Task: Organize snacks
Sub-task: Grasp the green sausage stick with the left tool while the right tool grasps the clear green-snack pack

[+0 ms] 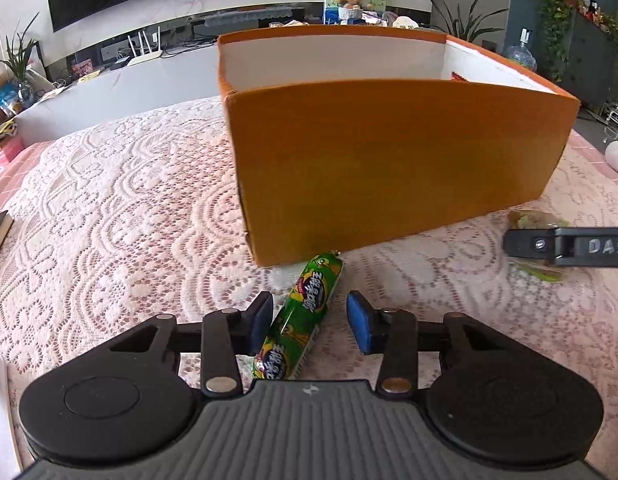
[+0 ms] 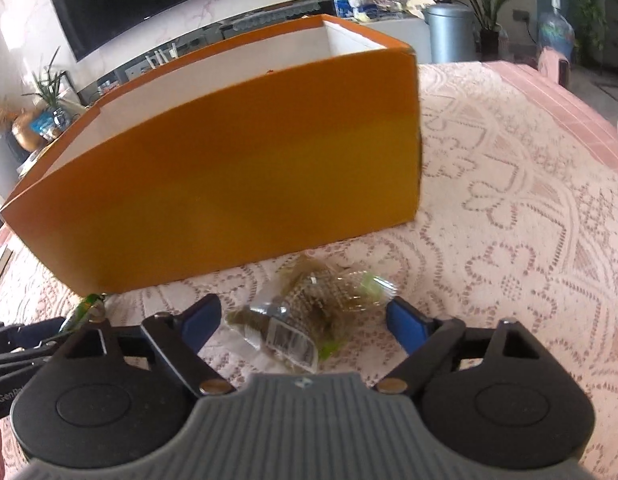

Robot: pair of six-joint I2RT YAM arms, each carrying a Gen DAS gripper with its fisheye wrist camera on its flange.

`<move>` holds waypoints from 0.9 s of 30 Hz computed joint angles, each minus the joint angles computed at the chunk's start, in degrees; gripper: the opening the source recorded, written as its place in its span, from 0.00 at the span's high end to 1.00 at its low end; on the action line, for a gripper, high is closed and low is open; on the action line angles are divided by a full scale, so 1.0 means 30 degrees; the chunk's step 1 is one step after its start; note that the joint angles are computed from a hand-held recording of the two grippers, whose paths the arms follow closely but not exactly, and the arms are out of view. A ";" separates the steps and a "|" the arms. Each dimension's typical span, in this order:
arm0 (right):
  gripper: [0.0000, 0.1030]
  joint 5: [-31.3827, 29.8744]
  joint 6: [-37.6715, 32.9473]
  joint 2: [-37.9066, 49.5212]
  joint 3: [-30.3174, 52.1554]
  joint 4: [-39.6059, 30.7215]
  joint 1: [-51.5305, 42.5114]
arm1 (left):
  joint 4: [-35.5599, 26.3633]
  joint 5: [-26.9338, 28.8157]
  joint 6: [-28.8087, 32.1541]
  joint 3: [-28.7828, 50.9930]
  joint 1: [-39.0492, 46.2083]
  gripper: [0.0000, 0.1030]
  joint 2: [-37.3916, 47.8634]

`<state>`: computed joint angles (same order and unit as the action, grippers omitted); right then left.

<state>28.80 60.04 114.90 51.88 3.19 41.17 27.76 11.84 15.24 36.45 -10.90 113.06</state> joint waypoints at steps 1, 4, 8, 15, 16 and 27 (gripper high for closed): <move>0.22 0.0137 -0.0018 0.0019 -0.0001 0.0022 0.0106 | -0.0053 -0.0051 -0.0003 -0.0080 -0.0042 0.56 -0.0114; 0.29 0.0280 -0.0504 0.0043 -0.0138 0.0459 0.0331 | -0.0182 -0.0665 -0.0071 0.0065 -0.0156 0.58 0.0107; 0.29 0.0547 -0.0809 0.0223 0.0053 0.0367 0.0570 | -0.0019 -0.0515 -0.0833 0.0358 -0.0047 0.54 0.0553; 0.30 0.0603 -0.1697 0.0695 0.0528 -0.0097 0.0653 | 0.2922 -0.0809 -0.1193 -0.0630 -0.0224 0.54 0.1223; 0.30 0.0742 -0.1815 0.0790 0.0576 -0.0121 0.0704 | 0.2917 -0.0858 -0.1211 -0.0647 -0.0263 0.54 0.1205; 0.35 0.0992 -0.1900 0.0700 0.0231 0.0200 0.0860 | 0.3293 -0.0963 -0.1578 -0.0944 -0.0311 0.64 0.1075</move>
<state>31.77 54.34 117.00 52.57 3.79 43.75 37.64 8.95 10.51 33.61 -11.83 116.29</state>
